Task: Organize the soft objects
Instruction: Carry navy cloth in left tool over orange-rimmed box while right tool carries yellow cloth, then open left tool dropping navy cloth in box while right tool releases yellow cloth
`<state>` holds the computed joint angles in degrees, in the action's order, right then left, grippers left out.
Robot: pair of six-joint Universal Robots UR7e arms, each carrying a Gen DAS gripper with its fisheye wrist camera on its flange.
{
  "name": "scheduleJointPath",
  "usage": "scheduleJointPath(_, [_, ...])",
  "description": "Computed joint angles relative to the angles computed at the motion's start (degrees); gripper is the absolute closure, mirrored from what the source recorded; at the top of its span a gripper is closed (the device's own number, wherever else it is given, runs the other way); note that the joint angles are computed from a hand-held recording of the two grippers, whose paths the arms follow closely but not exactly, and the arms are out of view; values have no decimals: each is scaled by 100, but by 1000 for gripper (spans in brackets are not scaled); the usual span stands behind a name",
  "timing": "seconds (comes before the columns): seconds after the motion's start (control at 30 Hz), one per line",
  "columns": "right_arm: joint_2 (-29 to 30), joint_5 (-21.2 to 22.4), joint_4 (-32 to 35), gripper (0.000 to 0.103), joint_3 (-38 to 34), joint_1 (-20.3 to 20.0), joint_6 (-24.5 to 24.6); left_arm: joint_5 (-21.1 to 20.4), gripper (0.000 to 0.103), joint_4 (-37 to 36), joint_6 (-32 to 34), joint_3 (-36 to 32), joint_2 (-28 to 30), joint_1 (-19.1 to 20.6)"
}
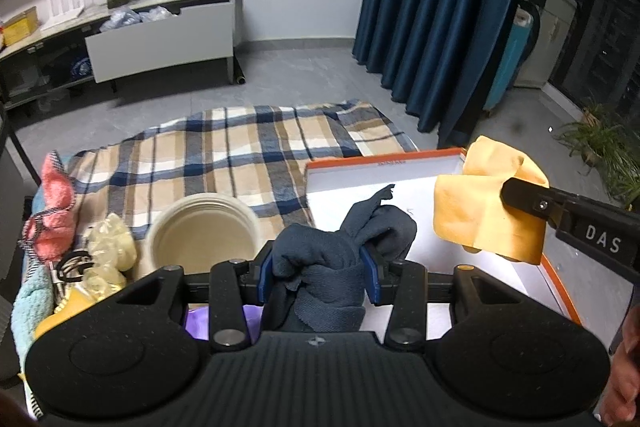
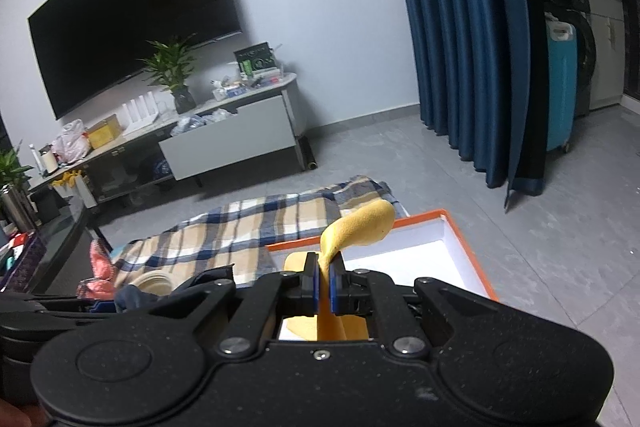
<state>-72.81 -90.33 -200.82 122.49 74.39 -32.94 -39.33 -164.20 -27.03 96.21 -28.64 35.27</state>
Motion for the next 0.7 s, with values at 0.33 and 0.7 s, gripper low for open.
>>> scheduleJointPath(0.33, [225, -440, 172, 97, -484, -131, 88, -366, 59, 542, 358, -713, 322, 120])
scheduleJointPath(0.7, [452, -297, 504, 81, -999, -295, 201, -841, 53, 792, 539, -1579, 820, 367])
